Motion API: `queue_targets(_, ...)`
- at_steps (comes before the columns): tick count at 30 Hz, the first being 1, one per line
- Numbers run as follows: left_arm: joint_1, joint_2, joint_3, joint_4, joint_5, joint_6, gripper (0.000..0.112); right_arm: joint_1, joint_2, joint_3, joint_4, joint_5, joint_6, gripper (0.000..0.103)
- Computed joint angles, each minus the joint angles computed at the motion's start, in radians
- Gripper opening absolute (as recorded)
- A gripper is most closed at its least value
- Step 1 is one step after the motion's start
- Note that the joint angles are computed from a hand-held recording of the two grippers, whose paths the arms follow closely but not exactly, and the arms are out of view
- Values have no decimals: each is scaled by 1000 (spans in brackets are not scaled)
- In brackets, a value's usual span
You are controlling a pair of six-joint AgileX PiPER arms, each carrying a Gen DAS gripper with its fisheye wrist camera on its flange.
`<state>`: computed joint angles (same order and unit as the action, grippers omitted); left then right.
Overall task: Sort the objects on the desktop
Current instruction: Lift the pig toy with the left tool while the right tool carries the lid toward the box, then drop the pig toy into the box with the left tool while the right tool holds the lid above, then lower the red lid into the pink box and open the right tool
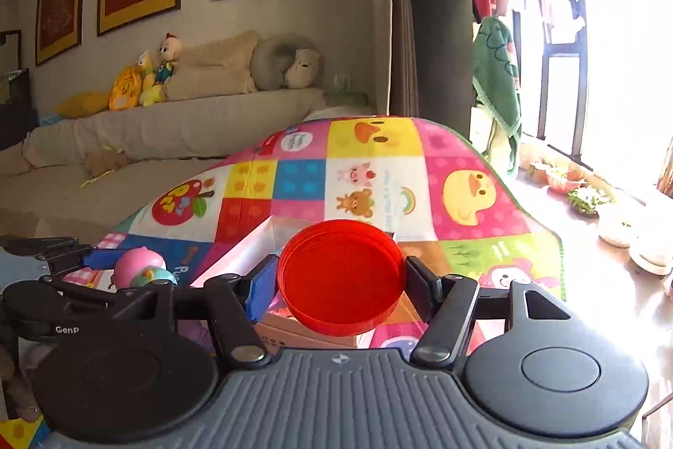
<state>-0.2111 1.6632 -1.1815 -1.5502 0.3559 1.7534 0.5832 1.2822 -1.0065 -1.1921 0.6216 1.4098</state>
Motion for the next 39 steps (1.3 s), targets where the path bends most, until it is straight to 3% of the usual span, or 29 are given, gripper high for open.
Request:
queue_targets(2,-43,80,-97,-24,-49,-17,82,-22,0,5,-1,-2,-3,64)
queue_targets(3,-61,120,-142,-6,-81,-47,92,-32,2,11,0,-8,-2,64)
queue_targets(5,-78,173,-191,138,-130,-213,95,-52,10,30,14,-29,0,64)
queue_targets(7,-52,186,-180,227,-92,-318,95,-71,21,50,31,-46,3,64)
queue_targets(12,10,162,-45,119,-77,-171,97,-144,74,62,123,-108,-38,64)
queue_targets(16,58,195,-53,183,-29,-220,98,-191,151,4,239,-186,-138,64)
queue_targets(20,79,238,-94,198,21,-259,99,-228,257,-138,367,-238,-299,64)
queue_targets(24,89,248,-96,165,82,-227,100,-290,424,-401,626,-238,-584,64)
queue_targets(27,92,249,-91,151,111,-209,100,-308,592,-639,660,-168,-650,65)
queue_targets(28,96,248,-89,145,123,-202,100,-313,655,-732,701,-126,-695,70)
queue_targets(33,113,251,-78,107,146,-156,100,-317,840,-1004,914,11,-873,69)
queue_targets(37,124,270,-93,102,163,-174,100,-333,1038,-1324,1119,235,-974,48)
queue_targets(39,131,267,-84,84,165,-159,100,-348,1157,-1524,1242,365,-1007,46)
